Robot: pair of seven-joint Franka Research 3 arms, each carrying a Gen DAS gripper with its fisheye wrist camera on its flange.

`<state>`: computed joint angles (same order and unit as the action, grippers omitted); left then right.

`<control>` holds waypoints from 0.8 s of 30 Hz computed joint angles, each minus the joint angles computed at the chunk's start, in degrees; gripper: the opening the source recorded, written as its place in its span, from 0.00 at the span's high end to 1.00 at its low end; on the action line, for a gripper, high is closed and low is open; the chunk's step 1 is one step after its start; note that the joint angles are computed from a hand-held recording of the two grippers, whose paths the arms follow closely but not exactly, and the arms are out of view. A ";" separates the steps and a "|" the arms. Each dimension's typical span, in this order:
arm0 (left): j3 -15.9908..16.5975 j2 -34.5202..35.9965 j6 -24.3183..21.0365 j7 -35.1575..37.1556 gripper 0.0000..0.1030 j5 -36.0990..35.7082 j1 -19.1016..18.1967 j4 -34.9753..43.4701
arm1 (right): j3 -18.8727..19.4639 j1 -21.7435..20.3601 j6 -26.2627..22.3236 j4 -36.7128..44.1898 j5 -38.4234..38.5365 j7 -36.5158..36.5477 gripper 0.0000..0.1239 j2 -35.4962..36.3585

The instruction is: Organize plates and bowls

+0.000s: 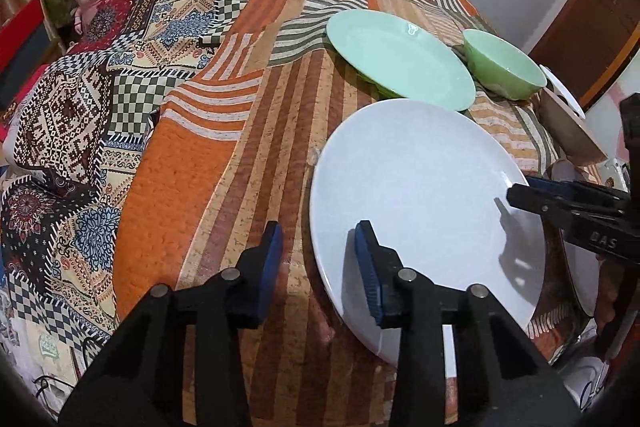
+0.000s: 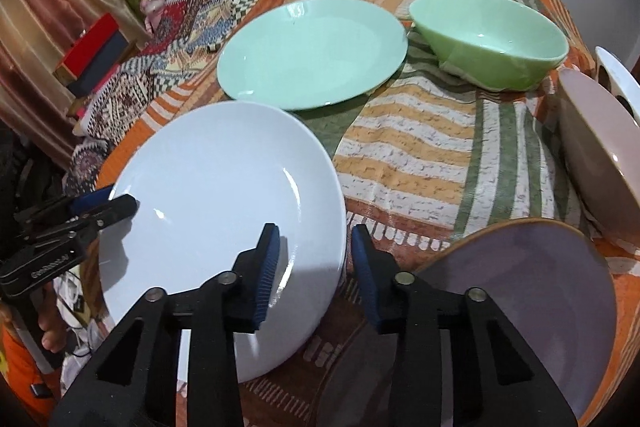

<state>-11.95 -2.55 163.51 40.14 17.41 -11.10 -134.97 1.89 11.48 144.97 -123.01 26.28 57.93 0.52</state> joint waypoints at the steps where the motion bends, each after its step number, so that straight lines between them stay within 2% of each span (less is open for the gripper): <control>1: 0.00 -0.05 0.11 0.01 0.64 -0.04 -0.02 -0.09 | 0.06 0.09 0.41 -0.24 -0.84 0.43 0.73 -0.07; 5: 0.11 -0.10 1.23 0.55 0.64 -1.10 -0.10 -0.71 | 0.07 0.22 0.72 -0.54 -1.39 0.82 0.77 -0.43; 8: 0.14 0.02 2.19 1.08 0.64 -1.98 -0.18 -1.11 | -0.17 -0.03 -1.34 0.11 -0.09 0.34 0.78 -0.40; 11: 0.96 0.80 3.58 5.28 0.64 -7.09 -1.81 -1.03 | 0.05 0.16 -1.76 -0.09 -2.29 0.09 0.78 -0.59; 14: -0.47 1.09 1.10 -0.69 0.63 0.40 -0.65 0.51 | 0.07 0.28 -0.82 -0.57 -2.65 0.58 0.78 -0.80; 17: -0.19 0.70 1.39 0.98 0.64 -3.07 -0.88 -0.01 | -0.34 -0.12 -2.34 0.15 0.83 -0.26 0.82 -0.57; 19: -0.18 0.10 1.00 0.62 0.64 -2.94 -0.81 -0.42 | -0.48 -0.39 -3.80 0.68 3.21 -1.23 0.84 -0.43; 24: -0.05 -1.00 0.60 1.03 0.64 -3.64 -0.66 -1.59 | -0.22 -0.24 -3.82 -0.17 3.67 -2.45 0.86 -1.10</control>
<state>-12.01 -3.55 164.11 41.18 13.77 -11.76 -136.56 1.68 11.24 141.15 -123.18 29.95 55.49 -0.58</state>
